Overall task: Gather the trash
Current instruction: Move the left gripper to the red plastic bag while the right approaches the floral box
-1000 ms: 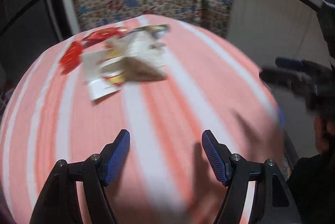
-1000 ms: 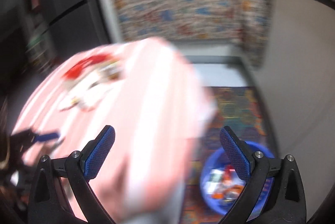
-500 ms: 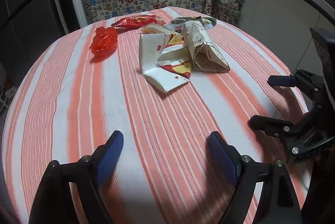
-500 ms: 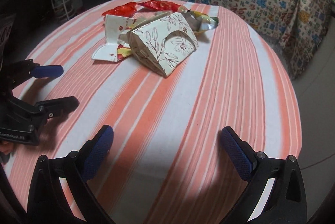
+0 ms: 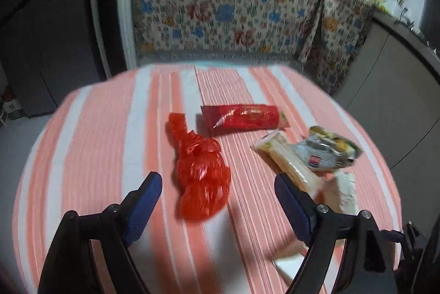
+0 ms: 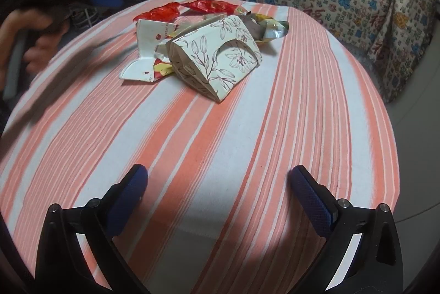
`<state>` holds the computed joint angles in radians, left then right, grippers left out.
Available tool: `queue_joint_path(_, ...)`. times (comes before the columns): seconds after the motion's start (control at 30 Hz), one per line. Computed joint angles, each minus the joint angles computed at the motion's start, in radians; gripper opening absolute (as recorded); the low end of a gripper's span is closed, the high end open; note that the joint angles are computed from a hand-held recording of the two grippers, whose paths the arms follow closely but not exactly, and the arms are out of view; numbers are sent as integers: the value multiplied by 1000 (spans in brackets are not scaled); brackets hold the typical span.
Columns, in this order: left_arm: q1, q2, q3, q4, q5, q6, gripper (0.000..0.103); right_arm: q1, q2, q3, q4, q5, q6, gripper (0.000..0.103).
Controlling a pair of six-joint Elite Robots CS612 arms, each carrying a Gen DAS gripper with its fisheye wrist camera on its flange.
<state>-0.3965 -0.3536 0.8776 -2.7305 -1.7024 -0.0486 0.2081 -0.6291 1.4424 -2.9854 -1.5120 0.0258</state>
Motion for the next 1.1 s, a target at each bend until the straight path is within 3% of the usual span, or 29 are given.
queue_joint_path(0.07, -6, 46, -82, 86, 52, -19, 86, 0, 0, 0, 0, 0, 0, 103)
queue_joint_path(0.13, -4, 73, -122, 102, 54, -33, 84, 0, 0, 0, 0, 0, 0, 103)
queue_joint_path(0.17, -1, 77, -119, 78, 36, -33, 75, 0, 0, 0, 0, 0, 0, 103)
queue_joint_path(0.23, 3, 70, -95, 44, 11, -11, 45, 0, 0, 0, -1, 0, 0, 103)
queue_joint_path(0.27, 3, 54, -61, 25, 9, -4, 45, 0, 0, 0, -1, 1, 0, 103)
queue_joint_path(0.37, 3, -12, 78, -64, 34, 10, 45, 1, 5, -11, 6, 1, 1, 103)
queue_joint_path(0.57, -2, -171, 409, -252, 17, -31, 45, 1, 5, -10, 5, 0, 1, 103)
queue_joint_path(0.67, -19, -216, 524, -346, 28, -26, 47, 1, 6, -14, 8, -1, 2, 103)
queue_joint_path(0.73, -26, -228, 570, -394, 35, -47, 49, 2, 8, -18, 10, -1, 2, 103)
queue_joint_path(0.87, -35, -222, 587, -402, 77, -83, 74, 3, 10, -21, 10, -5, 9, 103)
queue_joint_path(0.93, -35, -215, 578, -376, 87, -95, 74, 3, 9, -18, 7, -7, 13, 103)
queue_joint_path(0.97, -39, -212, 583, -407, 105, -76, 76, 3, 9, -19, 8, -9, 17, 103)
queue_joint_path(1.1, -59, -212, 587, -390, 174, -18, 83, 3, 9, -17, 5, -15, 24, 103)
